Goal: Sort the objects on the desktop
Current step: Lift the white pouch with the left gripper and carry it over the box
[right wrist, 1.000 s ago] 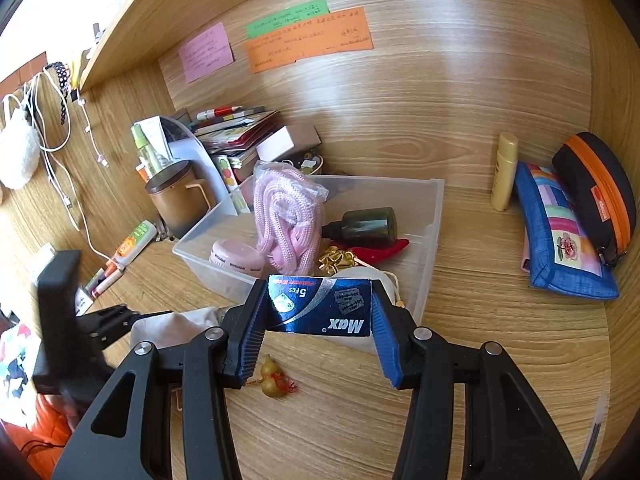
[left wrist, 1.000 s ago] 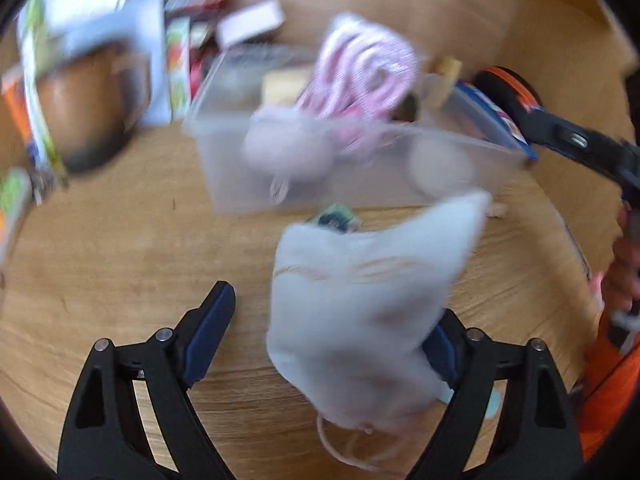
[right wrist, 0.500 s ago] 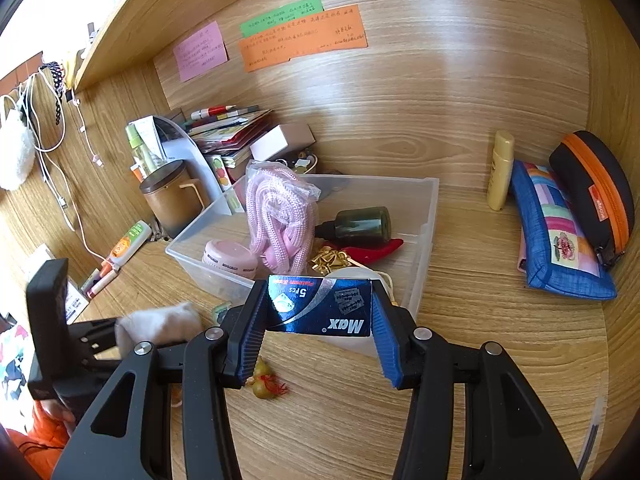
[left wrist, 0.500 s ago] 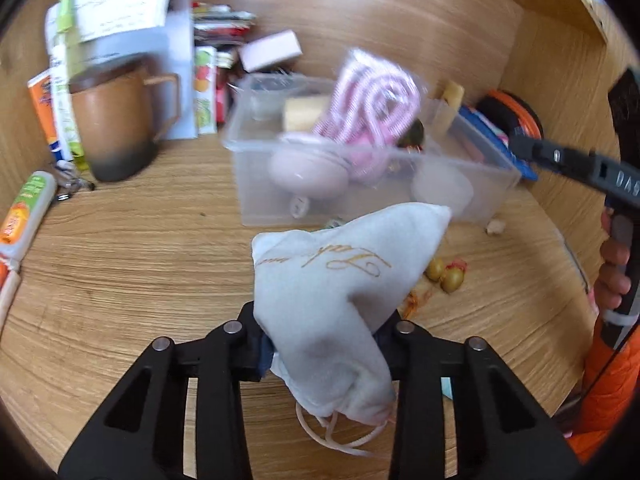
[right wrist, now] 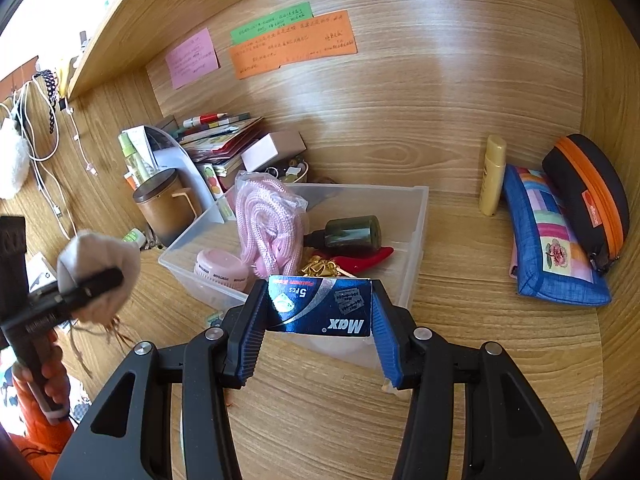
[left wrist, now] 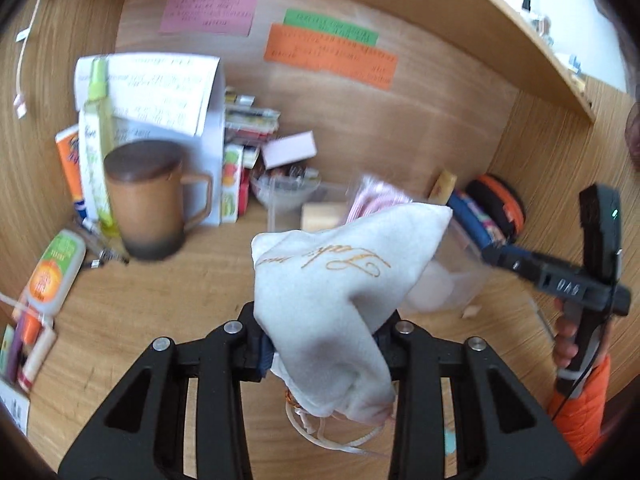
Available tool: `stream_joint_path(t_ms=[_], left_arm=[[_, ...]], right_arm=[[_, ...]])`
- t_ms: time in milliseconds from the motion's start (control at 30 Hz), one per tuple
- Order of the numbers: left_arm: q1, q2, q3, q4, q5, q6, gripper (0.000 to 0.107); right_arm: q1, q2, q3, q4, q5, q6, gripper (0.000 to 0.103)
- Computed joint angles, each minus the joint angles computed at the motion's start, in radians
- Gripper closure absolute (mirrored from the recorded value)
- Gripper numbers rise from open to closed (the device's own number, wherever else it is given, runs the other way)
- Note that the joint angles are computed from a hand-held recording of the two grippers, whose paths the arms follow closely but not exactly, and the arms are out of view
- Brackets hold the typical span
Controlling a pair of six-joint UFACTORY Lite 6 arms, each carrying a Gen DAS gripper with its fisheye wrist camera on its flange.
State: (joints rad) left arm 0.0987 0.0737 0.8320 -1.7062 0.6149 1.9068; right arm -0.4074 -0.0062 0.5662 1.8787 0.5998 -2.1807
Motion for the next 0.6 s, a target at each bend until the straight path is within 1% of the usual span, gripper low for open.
stream_joint_path(t_ms=[133, 333, 500, 600], left_arm=[[-0.030, 0.069, 0.118, 0.061, 0.000, -0.079, 0.072], [-0.083, 0.225, 0.362, 0.206, -0.002, -0.261, 0.072], [-0.133, 0.335, 0.509, 0.282, -0.019, -0.365, 0.072], [-0.145, 0.407, 0.593, 0.328, -0.010, -0.431, 0.072]], right_arm=[[0.000, 0.011, 0.021, -0.009, -0.003, 0.011, 0.058], [0.011, 0.054, 0.082, -0.025, -0.019, 0.037, 0.058], [0.039, 0.119, 0.154, -0.027, -0.056, 0.063, 0.058], [0.063, 0.168, 0.212, -0.053, -0.093, 0.096, 0.058]])
